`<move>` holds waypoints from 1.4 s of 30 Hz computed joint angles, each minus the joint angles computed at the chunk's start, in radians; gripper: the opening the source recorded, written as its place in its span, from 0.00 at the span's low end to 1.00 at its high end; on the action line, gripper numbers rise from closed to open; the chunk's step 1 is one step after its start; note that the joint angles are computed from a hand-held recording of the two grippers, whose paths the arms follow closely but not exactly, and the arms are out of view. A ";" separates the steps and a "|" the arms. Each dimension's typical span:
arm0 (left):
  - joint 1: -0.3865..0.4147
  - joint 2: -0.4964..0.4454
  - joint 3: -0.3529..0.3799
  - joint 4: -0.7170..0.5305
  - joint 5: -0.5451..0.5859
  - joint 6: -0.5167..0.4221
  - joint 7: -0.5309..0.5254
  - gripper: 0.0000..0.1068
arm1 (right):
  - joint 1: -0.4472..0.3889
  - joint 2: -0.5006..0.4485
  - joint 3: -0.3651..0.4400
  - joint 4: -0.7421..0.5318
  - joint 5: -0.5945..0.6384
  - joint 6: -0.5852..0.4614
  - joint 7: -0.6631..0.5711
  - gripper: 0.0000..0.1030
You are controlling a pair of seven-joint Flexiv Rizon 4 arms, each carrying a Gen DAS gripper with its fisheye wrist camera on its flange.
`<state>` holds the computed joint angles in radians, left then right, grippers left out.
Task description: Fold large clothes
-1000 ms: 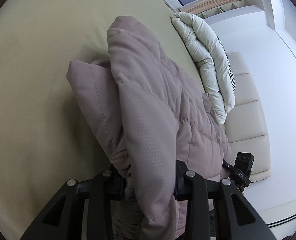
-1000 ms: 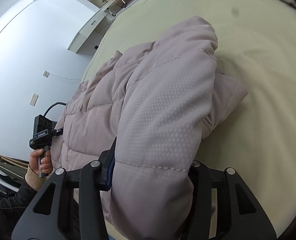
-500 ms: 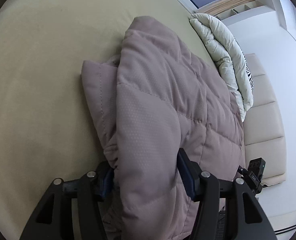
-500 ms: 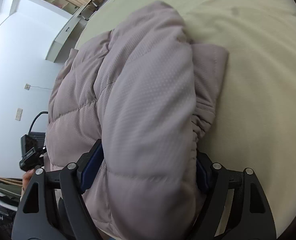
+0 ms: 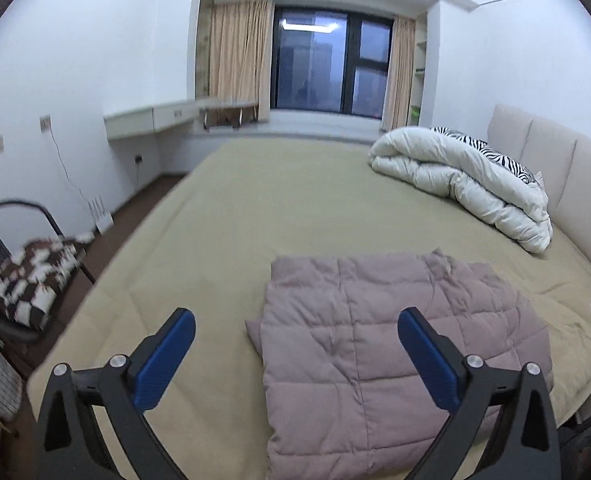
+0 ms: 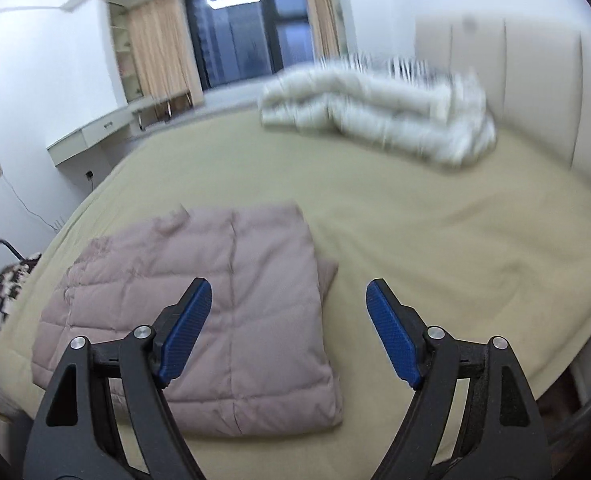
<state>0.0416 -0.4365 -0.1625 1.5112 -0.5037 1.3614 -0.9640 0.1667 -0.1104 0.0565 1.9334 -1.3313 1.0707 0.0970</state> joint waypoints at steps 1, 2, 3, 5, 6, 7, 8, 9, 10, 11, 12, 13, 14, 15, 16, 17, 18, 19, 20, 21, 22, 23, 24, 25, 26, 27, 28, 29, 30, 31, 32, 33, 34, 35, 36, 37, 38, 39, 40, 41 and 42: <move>-0.022 0.020 0.020 0.015 0.028 0.049 -0.010 0.96 | 0.027 0.022 0.016 -0.008 -0.034 -0.075 0.002 0.88; -0.059 0.030 0.066 0.010 0.073 0.071 -0.051 0.96 | 0.052 0.036 0.030 -0.023 -0.096 -0.168 0.009 0.91; -0.112 0.031 0.129 -0.016 0.146 0.081 -0.133 0.96 | 0.069 0.051 0.043 -0.032 -0.126 -0.245 0.008 0.99; -0.143 0.060 0.163 -0.009 0.196 0.120 -0.183 0.96 | 0.091 0.074 0.065 -0.058 -0.184 -0.308 0.004 1.00; -0.170 0.075 0.197 -0.014 0.236 0.123 -0.226 0.96 | 0.096 0.086 0.073 -0.085 -0.157 -0.282 -0.038 1.00; -0.214 0.085 0.262 -0.025 0.296 0.116 -0.290 0.96 | 0.100 0.085 0.077 -0.111 -0.128 -0.263 -0.068 1.00; -0.237 0.092 0.304 -0.049 0.378 0.095 -0.368 0.96 | 0.104 0.090 0.083 -0.130 -0.093 -0.249 -0.091 1.00; -0.247 0.103 0.314 -0.056 0.395 0.084 -0.381 0.96 | 0.111 0.090 0.089 -0.149 -0.074 -0.260 -0.102 1.00; -0.237 0.117 0.291 -0.049 0.358 0.069 -0.339 0.96 | 0.117 0.095 0.094 -0.163 -0.061 -0.270 -0.107 1.00; -0.216 0.130 0.267 -0.057 0.372 0.027 -0.354 0.96 | 0.117 0.103 0.096 -0.170 -0.055 -0.255 -0.106 1.00; -0.220 0.137 0.276 -0.073 0.394 -0.016 -0.392 0.96 | 0.113 0.118 0.097 -0.168 -0.048 -0.229 -0.110 1.00; -0.217 0.152 0.274 -0.073 0.406 -0.056 -0.416 0.96 | 0.109 0.131 0.100 -0.167 -0.048 -0.203 -0.103 1.00; -0.204 0.163 0.258 -0.072 0.401 -0.093 -0.421 0.96 | 0.109 0.140 0.106 -0.171 -0.061 -0.207 -0.074 1.00; -0.190 0.175 0.241 -0.066 0.392 -0.125 -0.422 0.96 | 0.115 0.146 0.119 -0.179 -0.060 -0.245 -0.061 1.00; -0.183 0.182 0.236 -0.066 0.404 -0.150 -0.440 0.96 | 0.127 0.156 0.137 -0.187 -0.025 -0.298 -0.087 1.00; -0.186 0.181 0.244 -0.080 0.441 -0.185 -0.482 0.96 | 0.137 0.166 0.151 -0.194 0.013 -0.333 -0.119 1.00; -0.186 0.181 0.244 -0.087 0.470 -0.216 -0.512 0.96 | 0.150 0.163 0.163 -0.209 0.057 -0.368 -0.158 1.00; -0.182 0.180 0.236 -0.093 0.481 -0.254 -0.527 0.96 | 0.165 0.175 0.181 -0.211 0.100 -0.412 -0.191 1.00; -0.172 0.175 0.224 -0.104 0.477 -0.312 -0.528 0.96 | 0.179 0.167 0.191 -0.228 0.141 -0.442 -0.219 1.00; -0.161 0.176 0.214 -0.102 0.471 -0.348 -0.526 0.96 | 0.197 0.156 0.201 -0.244 0.182 -0.479 -0.246 1.00; -0.153 0.177 0.205 -0.095 0.463 -0.376 -0.528 0.96 | 0.213 0.143 0.207 -0.255 0.214 -0.518 -0.264 1.00; -0.146 0.177 0.197 -0.089 0.455 -0.399 -0.529 0.96 | 0.236 0.125 0.215 -0.277 0.259 -0.573 -0.289 1.00; -0.144 0.180 0.193 -0.077 0.456 -0.413 -0.532 0.96 | 0.249 0.115 0.212 -0.273 0.278 -0.579 -0.291 1.00; -0.141 0.184 0.188 -0.062 0.455 -0.421 -0.529 0.96 | 0.253 0.097 0.202 -0.262 0.284 -0.563 -0.287 1.00; -0.139 0.186 0.184 -0.050 0.455 -0.431 -0.525 0.96 | 0.274 0.078 0.204 -0.273 0.306 -0.601 -0.300 1.00; -0.139 0.193 0.181 -0.030 0.457 -0.427 -0.522 0.96 | 0.281 0.055 0.192 -0.270 0.314 -0.598 -0.303 1.00; -0.139 0.198 0.179 -0.014 0.459 -0.424 -0.519 0.96 | 0.294 0.037 0.186 -0.274 0.333 -0.607 -0.318 1.00; -0.139 0.203 0.177 -0.002 0.460 -0.424 -0.515 0.96 | 0.312 0.020 0.184 -0.287 0.361 -0.625 -0.338 1.00; -0.137 0.208 0.174 0.010 0.456 -0.428 -0.508 0.96 | 0.318 0.005 0.173 -0.282 0.367 -0.617 -0.339 1.00; -0.135 0.211 0.172 0.018 0.451 -0.433 -0.505 0.96 | 0.328 -0.006 0.166 -0.286 0.377 -0.623 -0.343 1.00; -0.131 0.214 0.168 0.029 0.437 -0.434 -0.496 0.96 | 0.338 -0.013 0.162 -0.291 0.387 -0.629 -0.343 1.00; -0.125 0.217 0.164 0.038 0.418 -0.440 -0.486 0.96 | 0.344 -0.015 0.156 -0.291 0.392 -0.624 -0.341 1.00; -0.121 0.217 0.161 0.042 0.402 -0.446 -0.478 0.96 | 0.349 -0.018 0.152 -0.292 0.397 -0.620 -0.338 1.00; -0.120 0.218 0.160 0.046 0.395 -0.448 -0.477 0.96 | 0.356 -0.023 0.150 -0.295 0.401 -0.621 -0.334 1.00; -0.117 0.217 0.160 0.047 0.392 -0.447 -0.471 0.96 | 0.354 -0.023 0.142 -0.296 0.405 -0.610 -0.341 1.00; -0.118 0.218 0.161 0.048 0.394 -0.443 -0.472 0.96 | 0.356 -0.025 0.139 -0.296 0.405 -0.606 -0.342 1.00; -0.119 0.218 0.163 0.050 0.398 -0.436 -0.474 0.96 | 0.358 -0.030 0.135 -0.299 0.405 -0.606 -0.343 1.00; -0.119 0.216 0.163 0.049 0.397 -0.432 -0.474 0.96 | 0.359 -0.037 0.132 -0.303 0.410 -0.605 -0.348 1.00; -0.117 0.216 0.162 0.050 0.393 -0.429 -0.473 0.96 | 0.359 -0.039 0.129 -0.308 0.419 -0.610 -0.359 1.00; -0.116 0.214 0.163 0.048 0.392 -0.430 -0.473 0.96 | 0.360 -0.049 0.125 -0.315 0.429 -0.619 -0.367 1.00; -0.116 0.213 0.164 0.045 0.394 -0.431 -0.475 0.96 | 0.360 -0.058 0.122 -0.322 0.442 -0.625 -0.374 1.00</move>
<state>-0.0745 -0.2231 0.0012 1.5564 -0.1093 0.9300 -1.4389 0.5268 -0.1685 0.1782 1.6114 -0.8891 0.4462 -0.2770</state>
